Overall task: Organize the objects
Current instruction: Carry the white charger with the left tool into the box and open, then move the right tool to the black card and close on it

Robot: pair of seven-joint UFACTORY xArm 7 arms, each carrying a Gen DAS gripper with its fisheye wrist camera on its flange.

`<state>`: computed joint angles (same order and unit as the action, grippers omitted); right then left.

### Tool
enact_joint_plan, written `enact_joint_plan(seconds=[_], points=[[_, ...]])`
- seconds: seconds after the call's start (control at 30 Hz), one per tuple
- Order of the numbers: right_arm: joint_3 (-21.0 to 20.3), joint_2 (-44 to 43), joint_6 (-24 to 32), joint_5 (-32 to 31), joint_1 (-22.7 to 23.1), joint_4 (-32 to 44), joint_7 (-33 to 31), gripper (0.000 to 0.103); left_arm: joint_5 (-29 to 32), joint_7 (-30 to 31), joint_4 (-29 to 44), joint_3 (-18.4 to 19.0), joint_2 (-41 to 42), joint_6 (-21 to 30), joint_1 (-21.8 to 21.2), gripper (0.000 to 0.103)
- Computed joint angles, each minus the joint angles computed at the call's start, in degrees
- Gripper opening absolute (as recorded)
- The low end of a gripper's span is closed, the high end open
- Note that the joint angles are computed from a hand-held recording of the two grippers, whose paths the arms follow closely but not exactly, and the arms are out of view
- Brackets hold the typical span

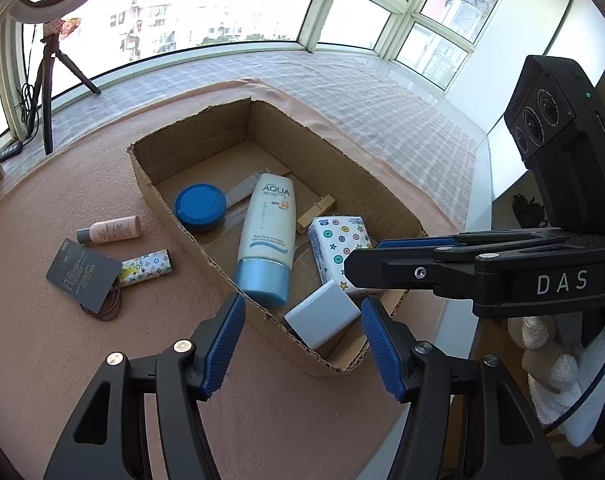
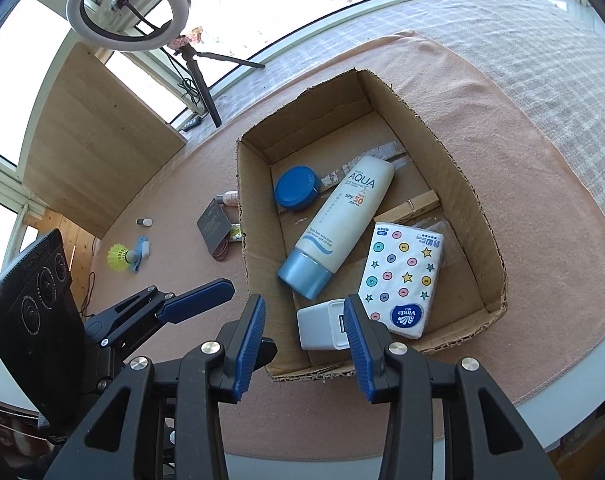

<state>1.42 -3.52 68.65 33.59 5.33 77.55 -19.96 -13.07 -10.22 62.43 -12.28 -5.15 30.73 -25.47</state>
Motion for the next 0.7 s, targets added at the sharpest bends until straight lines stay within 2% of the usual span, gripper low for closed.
enact_joint_plan(seconds=[0.33,0.7], points=[[2.0,2.0,-0.8,1.9,2.2,3.5,-0.3,0.037,3.1,-4.7,-7.1,1.3,-8.5,1.6,2.6,0.064],[6.4,9.9,-0.1,-0.9,7.1,13.5,0.7,0.038,4.9,-9.7,-21.5,4.6,-25.1,5.0,8.0,0.064]])
